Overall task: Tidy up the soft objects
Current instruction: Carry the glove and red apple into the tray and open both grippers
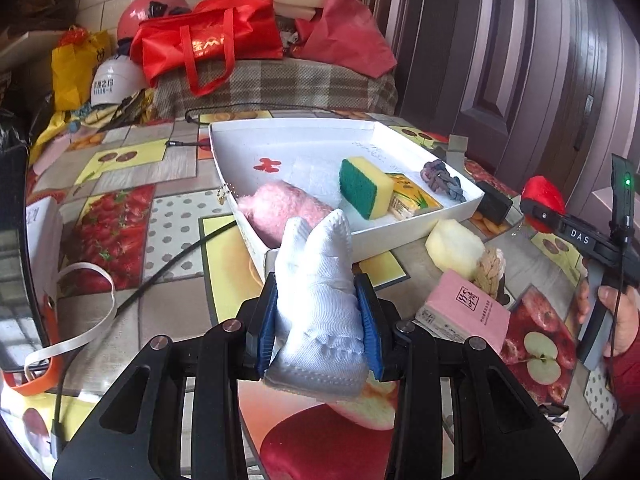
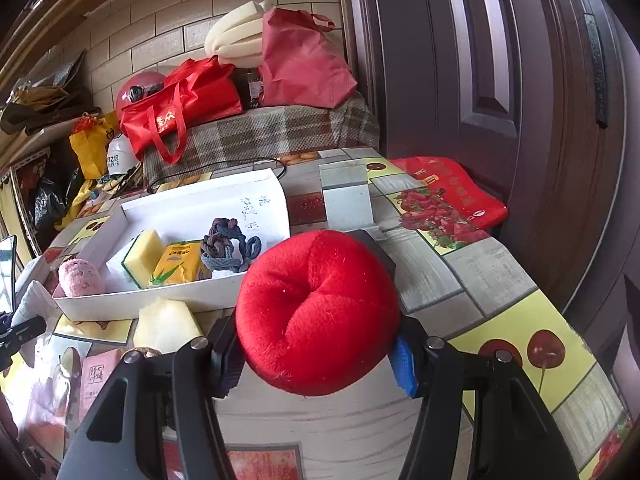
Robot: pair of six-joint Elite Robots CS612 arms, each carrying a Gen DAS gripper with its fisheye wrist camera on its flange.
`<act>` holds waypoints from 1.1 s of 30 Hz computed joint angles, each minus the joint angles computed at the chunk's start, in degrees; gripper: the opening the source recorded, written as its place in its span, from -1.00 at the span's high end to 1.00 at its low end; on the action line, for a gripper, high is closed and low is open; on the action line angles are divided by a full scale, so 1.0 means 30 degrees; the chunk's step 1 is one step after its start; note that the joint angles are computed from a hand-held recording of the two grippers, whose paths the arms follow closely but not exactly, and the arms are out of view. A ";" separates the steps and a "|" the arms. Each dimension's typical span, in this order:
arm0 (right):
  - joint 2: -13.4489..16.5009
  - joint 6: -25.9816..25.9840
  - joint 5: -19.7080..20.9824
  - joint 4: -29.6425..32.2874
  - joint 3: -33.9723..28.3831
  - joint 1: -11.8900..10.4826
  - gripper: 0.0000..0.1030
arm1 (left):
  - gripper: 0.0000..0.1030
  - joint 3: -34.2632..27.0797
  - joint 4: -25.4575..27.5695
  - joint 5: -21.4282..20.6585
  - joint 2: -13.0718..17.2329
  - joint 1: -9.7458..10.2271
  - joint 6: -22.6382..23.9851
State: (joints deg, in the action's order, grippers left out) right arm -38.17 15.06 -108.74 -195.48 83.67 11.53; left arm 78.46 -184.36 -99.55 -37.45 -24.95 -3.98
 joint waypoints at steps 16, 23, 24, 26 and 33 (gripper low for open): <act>0.1320 -0.2002 0.1051 0.0279 -0.2708 0.0149 -0.16 | 0.31 -0.2934 0.0974 0.0604 0.1384 -0.0078 0.0061; 0.1882 -0.2143 0.3202 0.2061 -0.4258 -0.0082 -0.16 | 0.31 -0.4604 0.2575 0.0823 0.2085 -0.0115 0.0368; 0.1970 -0.2194 0.3618 0.2522 -0.4532 -0.0121 -0.16 | 0.31 -0.4808 0.2650 0.0923 0.2186 -0.0141 0.0399; 0.2145 -0.2255 0.4150 0.3154 -0.4986 -0.0157 -0.16 | 0.31 -0.5255 0.2728 0.1071 0.2406 -0.0155 0.0361; 0.2975 -0.2098 0.3315 0.3843 -0.6758 -0.0029 -0.16 | 0.31 -0.7010 0.3650 0.1341 0.3179 -0.0228 0.0122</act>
